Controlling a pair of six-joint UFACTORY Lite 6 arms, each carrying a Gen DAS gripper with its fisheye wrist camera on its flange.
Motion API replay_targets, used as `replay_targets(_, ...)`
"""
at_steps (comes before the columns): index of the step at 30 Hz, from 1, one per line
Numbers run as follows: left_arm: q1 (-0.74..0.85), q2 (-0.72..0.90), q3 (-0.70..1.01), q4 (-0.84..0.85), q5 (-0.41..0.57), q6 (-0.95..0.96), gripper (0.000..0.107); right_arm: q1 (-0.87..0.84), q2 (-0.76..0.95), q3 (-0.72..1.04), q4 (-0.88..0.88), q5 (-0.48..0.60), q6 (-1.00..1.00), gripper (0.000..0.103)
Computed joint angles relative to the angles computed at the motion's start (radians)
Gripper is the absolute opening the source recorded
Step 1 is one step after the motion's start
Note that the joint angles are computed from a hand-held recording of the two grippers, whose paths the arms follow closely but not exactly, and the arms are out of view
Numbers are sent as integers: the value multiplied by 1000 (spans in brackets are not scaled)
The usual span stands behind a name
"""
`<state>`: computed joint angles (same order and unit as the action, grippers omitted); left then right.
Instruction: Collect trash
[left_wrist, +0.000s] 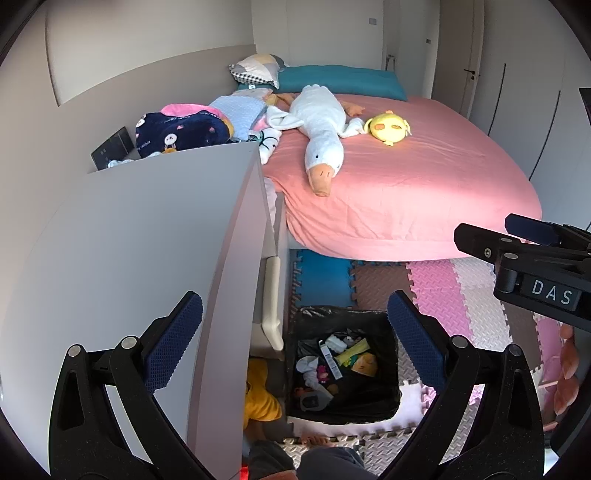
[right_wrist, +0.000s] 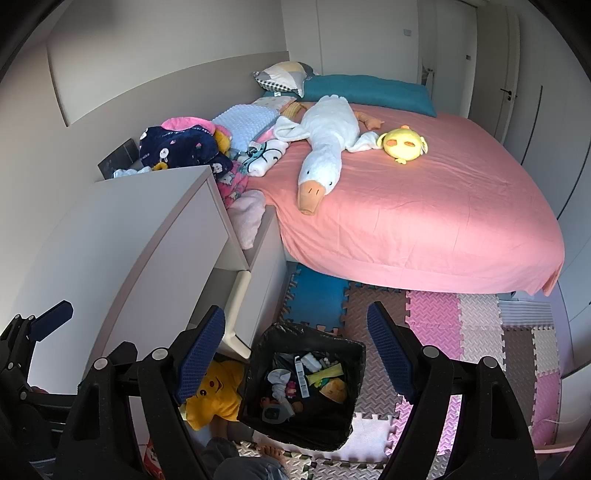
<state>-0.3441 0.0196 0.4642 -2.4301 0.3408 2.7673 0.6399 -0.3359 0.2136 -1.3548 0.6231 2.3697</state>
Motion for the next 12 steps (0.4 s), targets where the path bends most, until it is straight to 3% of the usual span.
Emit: replay_targets(12,-3,15,20,69,-8,-67,96,6,10,1,-6,1,15,80)
